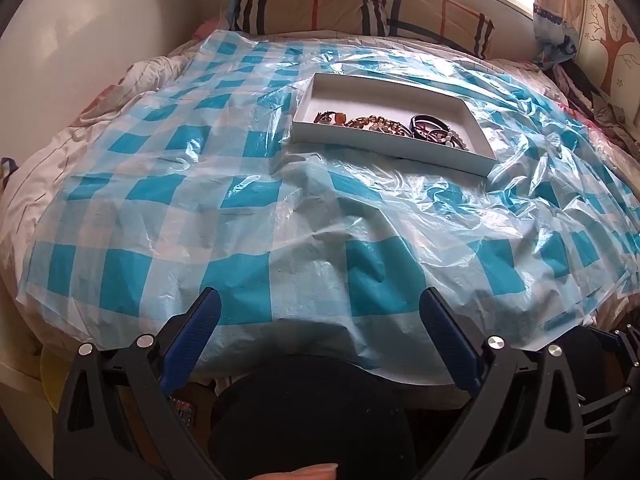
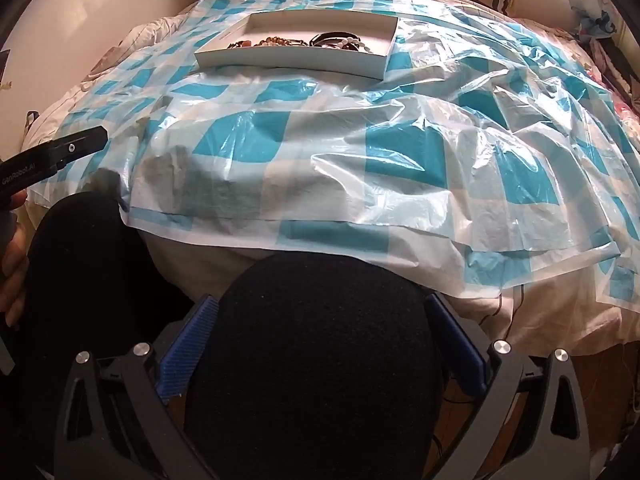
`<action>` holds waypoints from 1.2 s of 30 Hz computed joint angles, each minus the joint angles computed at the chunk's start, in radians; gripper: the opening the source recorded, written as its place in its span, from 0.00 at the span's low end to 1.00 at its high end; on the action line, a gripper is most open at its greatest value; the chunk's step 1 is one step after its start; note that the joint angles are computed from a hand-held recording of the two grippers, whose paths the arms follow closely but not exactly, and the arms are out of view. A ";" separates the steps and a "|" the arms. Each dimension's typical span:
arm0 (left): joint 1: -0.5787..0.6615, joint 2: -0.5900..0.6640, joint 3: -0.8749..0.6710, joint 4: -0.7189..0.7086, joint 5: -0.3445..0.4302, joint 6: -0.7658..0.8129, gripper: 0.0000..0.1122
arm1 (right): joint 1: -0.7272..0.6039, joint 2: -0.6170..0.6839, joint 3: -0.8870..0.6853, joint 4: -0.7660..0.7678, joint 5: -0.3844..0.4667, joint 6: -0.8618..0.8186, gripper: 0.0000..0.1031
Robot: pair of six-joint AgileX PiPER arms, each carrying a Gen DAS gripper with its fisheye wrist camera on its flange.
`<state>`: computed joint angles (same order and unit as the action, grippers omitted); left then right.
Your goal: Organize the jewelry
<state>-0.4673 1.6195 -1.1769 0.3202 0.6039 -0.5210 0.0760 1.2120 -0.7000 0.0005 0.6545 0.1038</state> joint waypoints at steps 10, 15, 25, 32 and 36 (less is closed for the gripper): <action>0.009 0.017 -0.010 -0.035 0.002 0.033 0.85 | -0.010 0.001 -0.001 0.004 -0.003 -0.015 0.95; 0.021 0.026 -0.013 -0.077 -0.004 0.069 0.85 | -0.004 0.005 -0.003 -0.003 -0.004 -0.003 0.95; 0.033 0.036 -0.021 -0.116 -0.002 0.104 0.85 | -0.006 0.012 -0.007 -0.005 -0.004 -0.005 0.95; 0.043 0.036 -0.022 -0.151 -0.002 0.135 0.85 | -0.017 0.008 -0.002 0.009 -0.007 -0.024 0.95; 0.045 0.035 -0.019 -0.155 -0.006 0.135 0.85 | -0.012 0.005 0.001 0.006 -0.008 -0.018 0.95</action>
